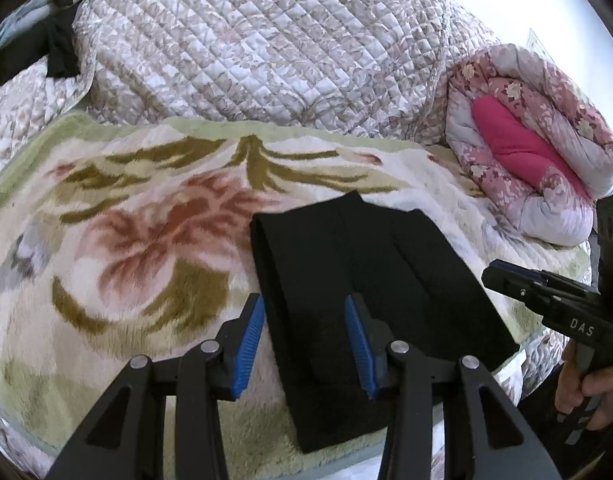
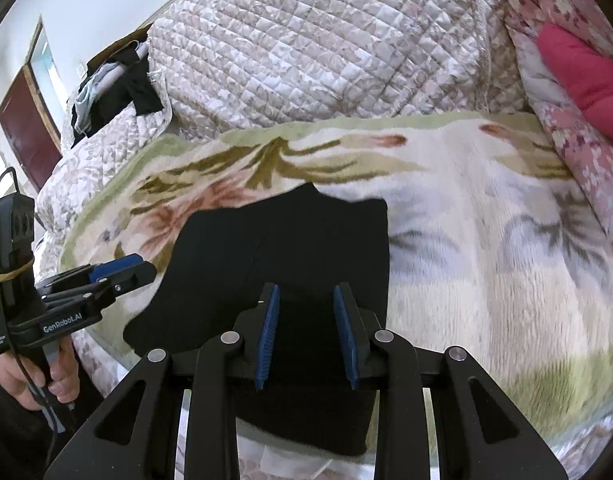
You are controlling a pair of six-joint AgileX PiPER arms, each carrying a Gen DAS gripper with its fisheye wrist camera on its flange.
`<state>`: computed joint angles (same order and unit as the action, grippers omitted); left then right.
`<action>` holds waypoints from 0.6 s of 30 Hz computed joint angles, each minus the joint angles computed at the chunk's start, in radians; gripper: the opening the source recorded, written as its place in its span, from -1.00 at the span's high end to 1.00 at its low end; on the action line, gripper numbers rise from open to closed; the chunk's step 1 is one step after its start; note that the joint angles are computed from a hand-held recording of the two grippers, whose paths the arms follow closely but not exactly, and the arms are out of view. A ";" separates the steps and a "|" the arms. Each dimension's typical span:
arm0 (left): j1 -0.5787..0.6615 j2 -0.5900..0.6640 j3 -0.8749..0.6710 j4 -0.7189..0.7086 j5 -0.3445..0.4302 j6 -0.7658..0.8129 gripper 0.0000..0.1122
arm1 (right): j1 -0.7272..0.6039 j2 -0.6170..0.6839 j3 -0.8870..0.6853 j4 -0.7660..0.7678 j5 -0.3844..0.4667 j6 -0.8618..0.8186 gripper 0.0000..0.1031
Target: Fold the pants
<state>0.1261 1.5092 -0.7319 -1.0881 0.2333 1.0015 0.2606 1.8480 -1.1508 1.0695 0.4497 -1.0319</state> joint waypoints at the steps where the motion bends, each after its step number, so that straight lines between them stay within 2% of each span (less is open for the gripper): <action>1: -0.007 0.003 -0.016 0.046 -0.005 -0.050 0.20 | 0.001 0.005 -0.014 -0.012 0.004 0.006 0.44; 7: -0.025 0.044 -0.100 0.207 0.000 -0.219 0.12 | 0.000 0.041 -0.109 -0.097 0.036 0.066 0.44; 12: -0.034 0.084 -0.144 0.262 0.003 -0.275 0.07 | -0.015 0.098 -0.180 -0.127 0.069 0.109 0.43; 13: -0.034 0.094 -0.153 0.264 0.004 -0.277 0.06 | -0.018 0.104 -0.186 -0.126 0.073 0.112 0.38; 15: -0.031 0.111 -0.167 0.257 0.012 -0.271 0.04 | -0.025 0.120 -0.198 -0.107 0.083 0.100 0.01; 18: -0.024 0.133 -0.168 0.206 0.013 -0.220 0.02 | -0.038 0.149 -0.213 -0.072 0.107 0.084 -0.03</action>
<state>0.1026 1.6420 -0.8996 -0.8818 0.2462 0.7814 0.2224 1.9967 -1.3638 0.9970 0.5565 -0.9483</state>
